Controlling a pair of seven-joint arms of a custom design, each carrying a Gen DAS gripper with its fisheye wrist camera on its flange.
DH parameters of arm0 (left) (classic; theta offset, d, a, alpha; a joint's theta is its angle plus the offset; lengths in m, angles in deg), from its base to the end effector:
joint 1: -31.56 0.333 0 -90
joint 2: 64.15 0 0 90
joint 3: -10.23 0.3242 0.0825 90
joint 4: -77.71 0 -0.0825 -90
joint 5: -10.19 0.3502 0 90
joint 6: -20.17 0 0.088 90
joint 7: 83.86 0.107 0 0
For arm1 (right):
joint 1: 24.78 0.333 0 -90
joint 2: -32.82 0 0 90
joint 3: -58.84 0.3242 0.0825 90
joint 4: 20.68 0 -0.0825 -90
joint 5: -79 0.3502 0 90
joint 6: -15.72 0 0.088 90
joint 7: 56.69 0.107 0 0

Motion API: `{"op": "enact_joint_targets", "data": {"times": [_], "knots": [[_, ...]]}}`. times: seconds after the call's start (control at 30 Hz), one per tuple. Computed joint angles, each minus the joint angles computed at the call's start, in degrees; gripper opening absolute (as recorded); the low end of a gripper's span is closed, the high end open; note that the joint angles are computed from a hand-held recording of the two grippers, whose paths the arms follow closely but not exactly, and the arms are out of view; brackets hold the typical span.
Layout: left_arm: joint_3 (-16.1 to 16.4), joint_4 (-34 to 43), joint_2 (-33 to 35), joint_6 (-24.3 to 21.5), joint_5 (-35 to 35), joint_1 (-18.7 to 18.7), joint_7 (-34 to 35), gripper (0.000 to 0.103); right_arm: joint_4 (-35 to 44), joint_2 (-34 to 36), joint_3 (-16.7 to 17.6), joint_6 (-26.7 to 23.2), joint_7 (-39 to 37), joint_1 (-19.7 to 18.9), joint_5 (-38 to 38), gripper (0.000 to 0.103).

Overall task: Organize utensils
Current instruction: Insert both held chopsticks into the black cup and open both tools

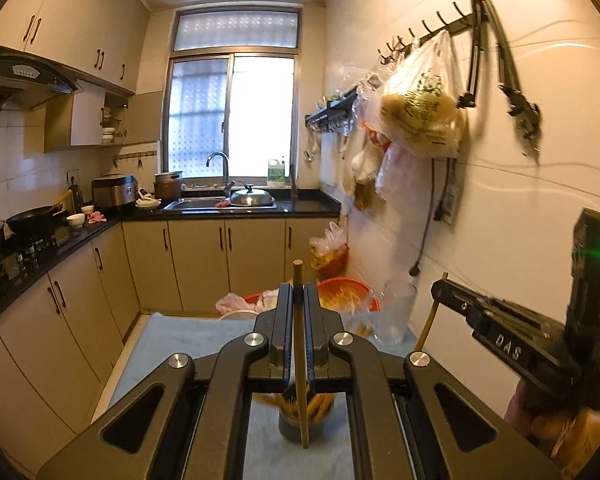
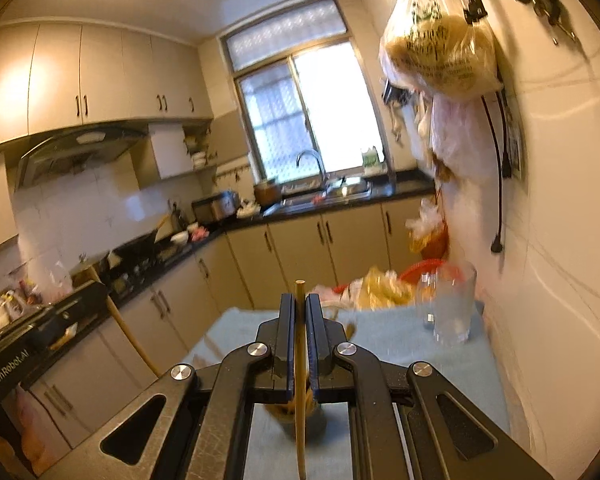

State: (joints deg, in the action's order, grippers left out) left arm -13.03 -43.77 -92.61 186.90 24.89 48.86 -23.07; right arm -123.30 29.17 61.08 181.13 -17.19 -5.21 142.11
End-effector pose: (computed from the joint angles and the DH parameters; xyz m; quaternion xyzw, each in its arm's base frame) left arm 0.4080 -0.1199 0.7491 -0.5967 0.5374 -0.4177 0.4250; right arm 0.5285 0.1565 0.6952 -0.6509 0.4564 -0.2048 0.5710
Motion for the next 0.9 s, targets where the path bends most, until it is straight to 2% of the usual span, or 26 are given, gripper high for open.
{"op": "enact_joint_targets", "data": {"times": [0.17,0.33,0.4,0.5,0.77,0.83,0.9], "knots": [[-3.9,6.5,6.8,0.6,4.8,5.4,-5.1,0.005,7.1,6.0,1.9,1.5,1.1,-0.9,1.6,0.006],[-7.1,11.0,12.5,0.7,13.7,9.1,-13.4,0.005,12.1,10.8,5.2,4.4,0.5,-3.1,4.2,0.006],[-7.1,11.8,14.3,-0.1,16.1,8.7,-15.1,0.005,13.2,12.3,6.5,5.5,1.3,-3.9,3.3,0.006],[-6.4,12.2,16.6,-1.6,18.9,7.4,-16.9,0.005,13.6,14.1,7.8,4.6,4.6,-5.3,0.6,0.006],[-1.5,11.7,18.5,-3.5,20.6,1.3,-18.0,0.005,12.2,16.1,10.3,2.5,10.4,-7.9,-6.7,0.006],[-0.2,11.3,18.3,-3.5,21.2,-0.1,-18.3,0.007,12.3,16.3,10.8,1.7,10.5,-8.5,-7.1,0.006],[1.1,10.7,17.7,-3.4,21.9,-1.5,-19.1,0.014,12.6,16.6,11.0,1.1,11.1,-8.8,-7.8,0.007]]}}
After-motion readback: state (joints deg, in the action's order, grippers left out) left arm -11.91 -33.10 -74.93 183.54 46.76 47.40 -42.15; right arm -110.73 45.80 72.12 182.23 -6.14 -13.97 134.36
